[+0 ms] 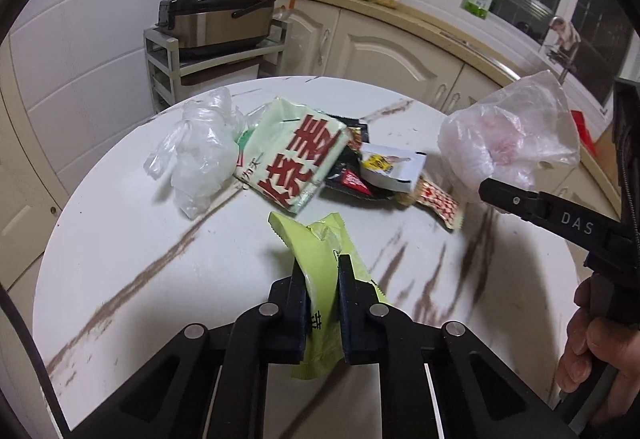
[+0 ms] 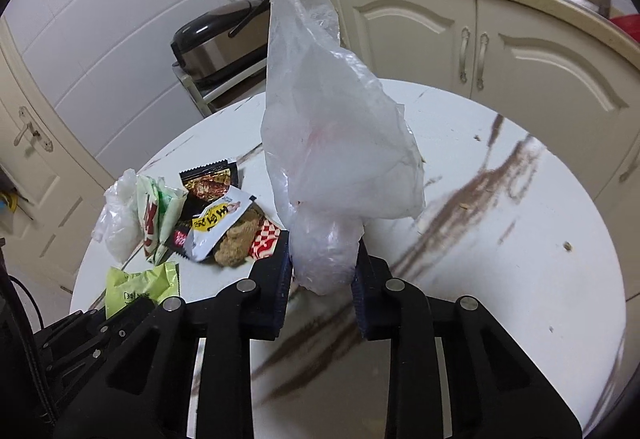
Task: Collect trash
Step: 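Grasp and lift the green wrapper with the left tool while the right tool lifts the clear plastic bag, then carry the green wrapper and clear bag over the bin and open both tools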
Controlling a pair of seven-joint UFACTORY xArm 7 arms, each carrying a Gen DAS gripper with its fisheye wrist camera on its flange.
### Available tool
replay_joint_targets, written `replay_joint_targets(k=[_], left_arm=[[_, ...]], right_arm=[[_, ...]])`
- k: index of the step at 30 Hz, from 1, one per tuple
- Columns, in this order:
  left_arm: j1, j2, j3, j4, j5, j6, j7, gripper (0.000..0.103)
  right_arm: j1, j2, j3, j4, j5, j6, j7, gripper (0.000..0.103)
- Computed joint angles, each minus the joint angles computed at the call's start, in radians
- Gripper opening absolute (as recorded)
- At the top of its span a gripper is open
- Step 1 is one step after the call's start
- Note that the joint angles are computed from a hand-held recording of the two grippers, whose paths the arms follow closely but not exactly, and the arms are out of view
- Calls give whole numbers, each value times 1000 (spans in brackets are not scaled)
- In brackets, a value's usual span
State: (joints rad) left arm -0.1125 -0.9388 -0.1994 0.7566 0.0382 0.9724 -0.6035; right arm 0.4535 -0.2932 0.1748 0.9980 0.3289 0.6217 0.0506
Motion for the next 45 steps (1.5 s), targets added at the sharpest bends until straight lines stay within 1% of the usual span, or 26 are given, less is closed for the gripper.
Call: replay_joint_targets(k=[2, 5, 7, 8, 12, 15, 19, 21, 24, 27, 33, 36, 37, 45], left_arm=[[-11, -28, 6, -11, 1, 3, 13, 8], [-26, -94, -5, -23, -4, 34, 20, 7], [-27, -111, -11, -14, -2, 40, 28, 7], [-30, -135, -26, -9, -5, 59, 22, 7], [-32, -160, -60, 32, 9, 77, 36, 7], [-38, -173, -106, 68, 6, 91, 27, 7], [-58, -176, -166, 113, -3, 97, 13, 7], [-65, -163, -195, 140, -7, 85, 7, 7], [-71, -124, -239, 192, -9, 68, -5, 7], [-78, -89, -268, 226, -6, 43, -11, 7], [-86, 36, -344, 308, 15, -29, -26, 7], [-83, 126, -387, 360, 37, -71, -39, 7], [-84, 154, -392, 373, 46, -84, -41, 7], [-79, 488, -542, 534, 173, -186, -126, 7]], right_arm=[[-1, -33, -7, -14, 6, 8, 1, 25], [-3, -107, -21, -57, 15, 18, 0, 25], [-5, -159, -30, -84, 18, 26, 4, 25], [-7, -188, -34, -99, 16, 30, 6, 25], [-12, -271, -56, -136, 19, 42, 8, 25], [-18, -361, -83, -175, 24, 58, 5, 25], [-35, -457, -120, -208, 26, 83, -7, 25], [-48, -493, -136, -218, 24, 96, -12, 25], [-76, -560, -171, -236, 18, 128, -26, 25], [-115, -619, -198, -250, 7, 158, -34, 25], [-208, -733, -256, -272, -29, 222, -52, 25], [-251, -763, -282, -277, -47, 245, -63, 25], [-273, -776, -298, -282, -58, 258, -69, 25], [-430, -806, -417, -322, -123, 338, -132, 25]])
